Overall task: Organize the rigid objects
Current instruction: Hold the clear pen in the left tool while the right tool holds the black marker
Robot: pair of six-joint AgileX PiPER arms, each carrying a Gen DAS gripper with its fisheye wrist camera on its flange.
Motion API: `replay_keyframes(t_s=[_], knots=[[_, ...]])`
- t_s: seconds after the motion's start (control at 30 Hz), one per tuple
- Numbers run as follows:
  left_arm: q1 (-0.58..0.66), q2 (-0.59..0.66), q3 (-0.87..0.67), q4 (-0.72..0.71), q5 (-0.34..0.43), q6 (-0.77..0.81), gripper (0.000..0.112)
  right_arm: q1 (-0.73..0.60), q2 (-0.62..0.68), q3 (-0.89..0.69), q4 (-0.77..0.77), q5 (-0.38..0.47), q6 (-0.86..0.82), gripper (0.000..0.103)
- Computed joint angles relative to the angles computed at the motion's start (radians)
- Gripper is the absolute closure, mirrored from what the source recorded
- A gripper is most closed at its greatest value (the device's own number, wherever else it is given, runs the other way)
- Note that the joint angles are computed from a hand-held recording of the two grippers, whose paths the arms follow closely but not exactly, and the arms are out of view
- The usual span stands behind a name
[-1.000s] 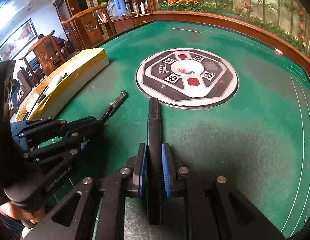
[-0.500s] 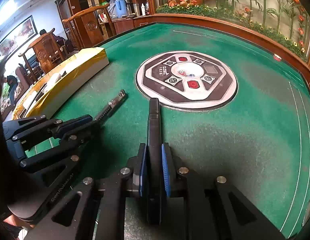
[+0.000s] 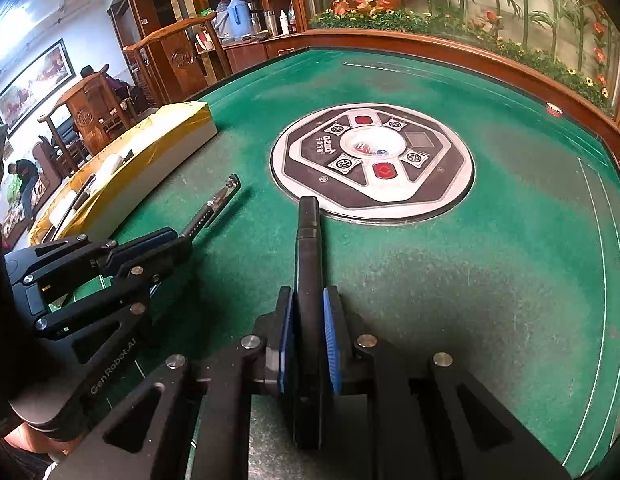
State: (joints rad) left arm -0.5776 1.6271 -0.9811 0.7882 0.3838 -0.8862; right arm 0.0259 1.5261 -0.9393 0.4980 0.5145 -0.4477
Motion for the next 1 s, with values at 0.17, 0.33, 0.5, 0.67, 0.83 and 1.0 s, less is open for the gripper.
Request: replay_keyframes(t_s=[0.17, 0.33, 0.5, 0.67, 0.83, 1.0], knots=[[-0.002, -0.001, 0.001, 0.008, 0.003, -0.009, 0.104, -0.003, -0.002, 0.0, 0.018, 0.004, -0.015, 0.089], [-0.006, -0.002, 0.003, 0.037, 0.008, -0.041, 0.104, -0.006, -0.008, 0.003, 0.036, 0.003, -0.027, 0.089], [-0.005, -0.005, 0.008, 0.056, 0.007, -0.063, 0.104, -0.008, -0.01, 0.003, 0.049, 0.004, -0.039, 0.089], [-0.007, -0.009, 0.012, 0.078, 0.008, -0.088, 0.104, -0.014, -0.012, 0.004, 0.068, 0.006, -0.054, 0.089], [-0.011, -0.02, 0.024, 0.125, 0.008, -0.14, 0.104, -0.018, -0.017, 0.006, 0.089, 0.008, -0.072, 0.089], [-0.013, -0.036, 0.041, 0.19, 0.006, -0.211, 0.104, -0.017, -0.022, 0.008, 0.101, 0.003, -0.079, 0.089]])
